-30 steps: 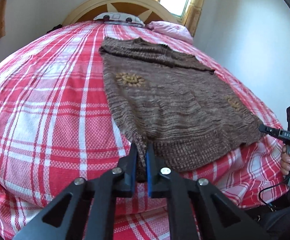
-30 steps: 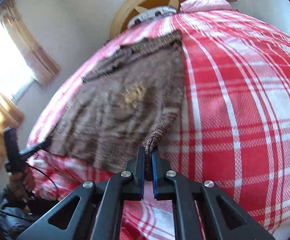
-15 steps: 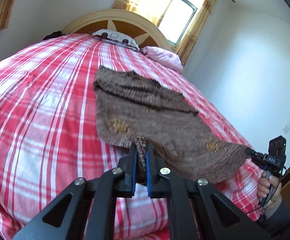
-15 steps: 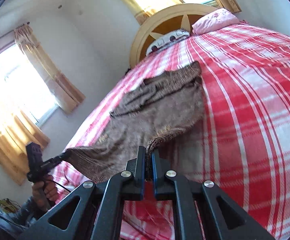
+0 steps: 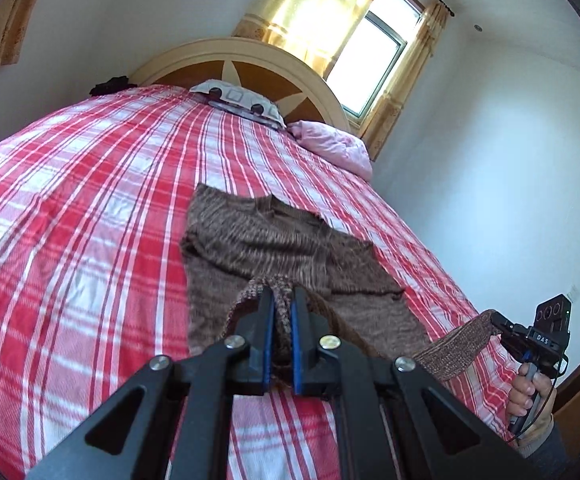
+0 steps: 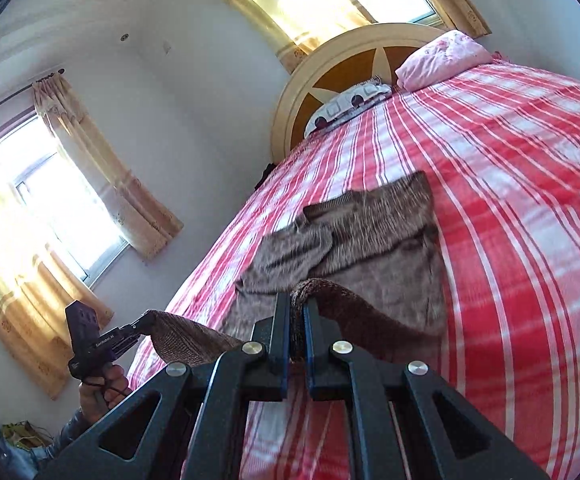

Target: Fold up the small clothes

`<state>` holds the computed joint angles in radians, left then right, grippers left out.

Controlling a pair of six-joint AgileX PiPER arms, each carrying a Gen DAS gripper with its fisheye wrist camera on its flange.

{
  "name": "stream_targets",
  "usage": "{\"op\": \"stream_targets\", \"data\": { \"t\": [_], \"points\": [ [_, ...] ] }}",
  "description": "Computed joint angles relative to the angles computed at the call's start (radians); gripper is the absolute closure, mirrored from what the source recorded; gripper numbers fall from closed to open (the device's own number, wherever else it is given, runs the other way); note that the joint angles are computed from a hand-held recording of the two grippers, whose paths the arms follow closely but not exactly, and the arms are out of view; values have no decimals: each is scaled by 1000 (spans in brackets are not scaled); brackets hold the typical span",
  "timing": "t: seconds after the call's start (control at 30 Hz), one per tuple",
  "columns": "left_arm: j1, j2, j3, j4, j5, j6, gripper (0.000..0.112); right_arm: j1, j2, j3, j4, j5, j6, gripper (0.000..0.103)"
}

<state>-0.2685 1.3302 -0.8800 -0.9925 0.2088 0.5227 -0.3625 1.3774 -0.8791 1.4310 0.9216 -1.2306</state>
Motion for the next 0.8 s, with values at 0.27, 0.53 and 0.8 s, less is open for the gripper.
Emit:
{"op": "stream_targets", "data": {
  "t": [0.27, 0.53, 0.8],
  "points": [
    [73, 197, -245, 19, 68, -34, 105, 78, 163, -241, -41, -90, 132, 98],
    [111, 416, -501, 181, 132, -200, 105, 156, 383, -553, -184, -145, 326, 98],
    [115, 689, -851, 478, 252, -482, 105, 198, 669, -984, -432, -138, 636, 98]
  ]
}}
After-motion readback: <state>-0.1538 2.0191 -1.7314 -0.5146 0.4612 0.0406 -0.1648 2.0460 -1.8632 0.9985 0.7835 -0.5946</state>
